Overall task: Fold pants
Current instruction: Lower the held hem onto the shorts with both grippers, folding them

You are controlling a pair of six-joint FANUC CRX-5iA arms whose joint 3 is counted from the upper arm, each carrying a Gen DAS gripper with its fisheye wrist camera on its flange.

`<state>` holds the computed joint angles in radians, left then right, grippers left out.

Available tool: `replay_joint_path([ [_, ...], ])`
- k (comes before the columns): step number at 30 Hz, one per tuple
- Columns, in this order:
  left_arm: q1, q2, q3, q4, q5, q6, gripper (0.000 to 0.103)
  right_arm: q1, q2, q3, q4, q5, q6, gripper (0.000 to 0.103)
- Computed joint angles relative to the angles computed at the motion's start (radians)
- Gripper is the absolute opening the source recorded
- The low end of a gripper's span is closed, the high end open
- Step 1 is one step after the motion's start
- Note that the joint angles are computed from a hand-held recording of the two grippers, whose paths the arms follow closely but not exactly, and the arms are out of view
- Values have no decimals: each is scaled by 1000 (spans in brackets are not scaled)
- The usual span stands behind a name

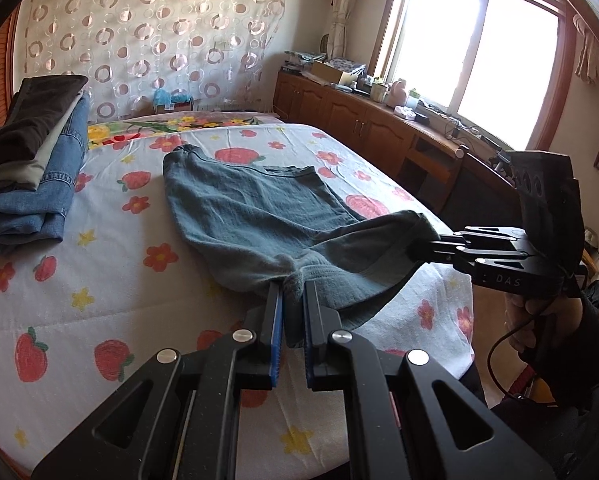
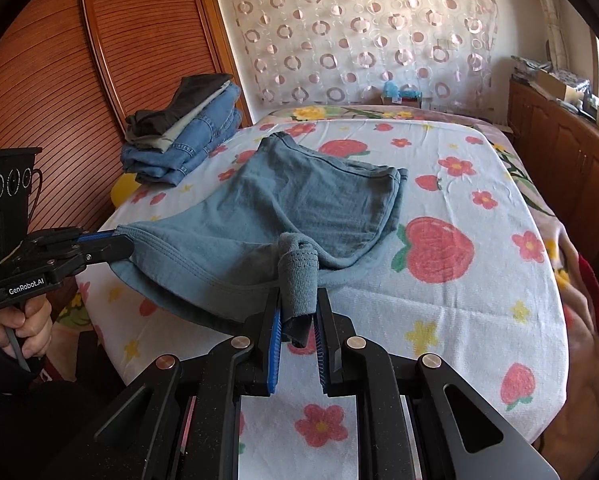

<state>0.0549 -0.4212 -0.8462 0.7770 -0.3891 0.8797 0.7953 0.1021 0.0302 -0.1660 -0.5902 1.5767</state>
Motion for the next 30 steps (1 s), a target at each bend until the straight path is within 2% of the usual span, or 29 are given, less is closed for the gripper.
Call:
replay_joint_path([
  [7,6,-28,-2,-10,-20,14,9,-2,-9,-12,-25,9,23,15],
  [23,-4,-115,-4,-16,-36,4,9,-19,-120,-80,-113,31,97,15],
  [30,-4,-62,6,12,0,-29,9,-18,-87,-66,-103,59,84,15],
])
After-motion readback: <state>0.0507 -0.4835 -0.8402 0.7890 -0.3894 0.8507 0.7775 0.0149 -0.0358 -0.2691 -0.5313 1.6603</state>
